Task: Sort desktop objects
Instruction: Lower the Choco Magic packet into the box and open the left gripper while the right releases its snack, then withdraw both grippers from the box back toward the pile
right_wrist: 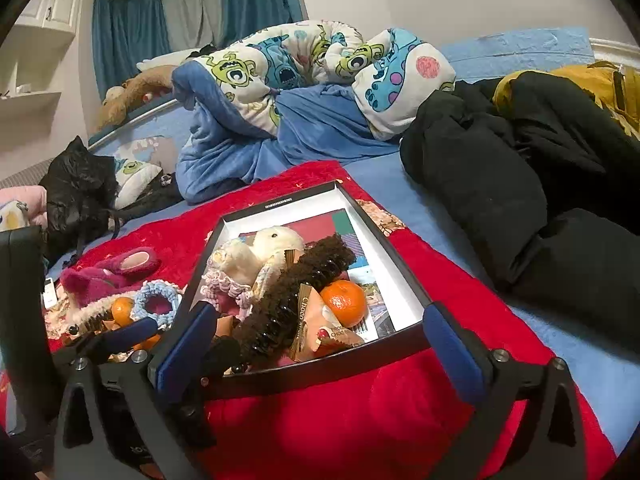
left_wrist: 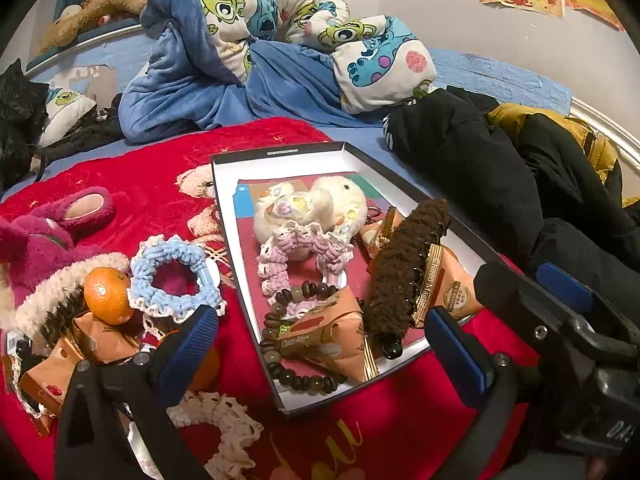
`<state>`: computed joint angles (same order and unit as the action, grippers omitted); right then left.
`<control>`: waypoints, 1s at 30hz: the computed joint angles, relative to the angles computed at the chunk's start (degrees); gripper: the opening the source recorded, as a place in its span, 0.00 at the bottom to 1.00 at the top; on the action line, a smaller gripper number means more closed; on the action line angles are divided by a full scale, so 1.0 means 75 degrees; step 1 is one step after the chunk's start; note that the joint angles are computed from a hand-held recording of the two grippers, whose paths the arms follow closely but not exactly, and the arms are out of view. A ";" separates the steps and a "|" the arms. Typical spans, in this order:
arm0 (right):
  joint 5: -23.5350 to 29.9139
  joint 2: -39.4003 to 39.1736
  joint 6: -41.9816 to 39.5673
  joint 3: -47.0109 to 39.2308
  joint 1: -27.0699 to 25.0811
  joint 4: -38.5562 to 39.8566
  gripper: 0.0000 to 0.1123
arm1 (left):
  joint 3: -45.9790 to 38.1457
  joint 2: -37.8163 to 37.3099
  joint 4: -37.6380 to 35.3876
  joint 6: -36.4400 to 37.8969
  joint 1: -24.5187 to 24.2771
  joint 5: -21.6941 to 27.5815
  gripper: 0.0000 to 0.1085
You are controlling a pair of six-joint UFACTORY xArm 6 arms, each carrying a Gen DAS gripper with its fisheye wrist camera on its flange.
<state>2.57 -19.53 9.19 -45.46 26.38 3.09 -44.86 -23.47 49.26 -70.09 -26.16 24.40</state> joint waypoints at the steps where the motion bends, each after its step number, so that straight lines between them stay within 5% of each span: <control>1: 0.0075 0.0004 0.0179 -0.0028 -0.0034 -0.0141 0.92 | 0.0000 -0.0023 0.0016 -0.0019 -0.0015 0.0020 0.95; 9: 0.0574 -0.0018 0.0208 -0.0236 0.0001 0.0406 0.92 | 0.0112 -0.0365 0.0138 -0.0099 -0.0050 0.0252 0.95; 16: 0.0414 -0.0179 0.1755 -0.0142 0.0091 -0.1567 0.92 | 0.0360 -0.1087 0.0108 -0.0081 -0.0319 0.1167 0.95; 30: 0.0193 -0.0422 0.2049 -0.0180 0.1142 -0.1717 0.92 | 0.1437 -0.3771 -0.0150 0.0677 -0.0410 0.2937 0.95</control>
<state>4.02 -22.69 24.56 -46.81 34.94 -9.78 -34.08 -51.76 48.14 -65.01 -29.24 46.43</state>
